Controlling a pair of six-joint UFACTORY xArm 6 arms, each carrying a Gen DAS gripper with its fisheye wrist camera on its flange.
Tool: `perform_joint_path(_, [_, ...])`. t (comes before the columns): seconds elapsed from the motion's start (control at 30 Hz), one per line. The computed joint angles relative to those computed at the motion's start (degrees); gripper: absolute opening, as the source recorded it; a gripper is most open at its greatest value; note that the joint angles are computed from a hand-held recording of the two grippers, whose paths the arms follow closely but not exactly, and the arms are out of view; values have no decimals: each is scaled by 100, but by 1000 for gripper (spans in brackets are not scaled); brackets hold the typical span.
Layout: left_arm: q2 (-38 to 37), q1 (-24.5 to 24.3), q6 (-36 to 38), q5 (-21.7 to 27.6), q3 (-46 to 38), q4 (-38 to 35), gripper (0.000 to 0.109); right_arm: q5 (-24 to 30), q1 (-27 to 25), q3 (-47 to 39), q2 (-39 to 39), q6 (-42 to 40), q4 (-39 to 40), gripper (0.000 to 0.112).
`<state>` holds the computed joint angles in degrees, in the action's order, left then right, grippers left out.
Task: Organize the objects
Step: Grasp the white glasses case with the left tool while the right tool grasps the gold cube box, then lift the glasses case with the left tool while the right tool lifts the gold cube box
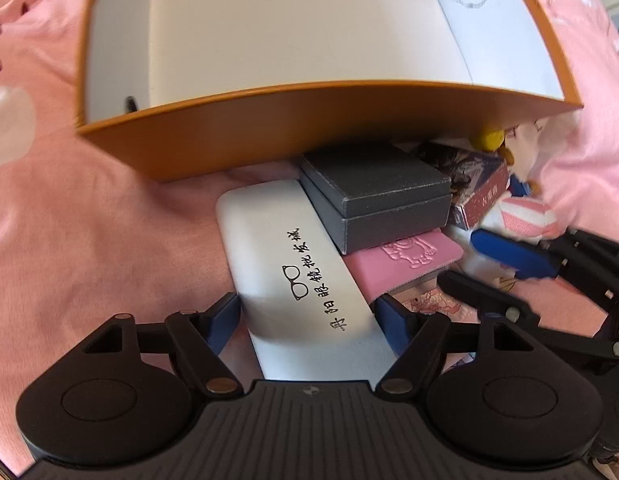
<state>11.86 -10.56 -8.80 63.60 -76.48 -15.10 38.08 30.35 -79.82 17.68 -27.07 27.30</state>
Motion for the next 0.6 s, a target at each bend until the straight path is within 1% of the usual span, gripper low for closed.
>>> perform_joint_path(0.13, [-383,68,-60,-210,425,-28,76,522,-87,-175,7,-347,401,37])
perform_joint_path(0.23, [-743,75,-128,-379,750,93,71,785,-83,-277,-3,-491,489,38])
perform_joint_path(0.33, [-1070,58,-104,-394,995,287,69,1011,-43,-333,-35,-698,549,38])
perform_joint_path(0.4, [-1145,38,-121,-329,1034,325,68,1272,-17,-459,5,-828,613,40])
perform_joint_path(0.47, [-1216,61,-108,-204,1015,388,68,1661,-33,-659,99,-961,747,48])
perform_joint_path(0.53, [-1283,68,-100,-128,1047,466,68,2043,-50,-857,194,-1064,825,61])
perform_joint_path(0.6, [-1332,98,-71,-9,1060,482,68,2308,-43,-987,255,-1226,911,65])
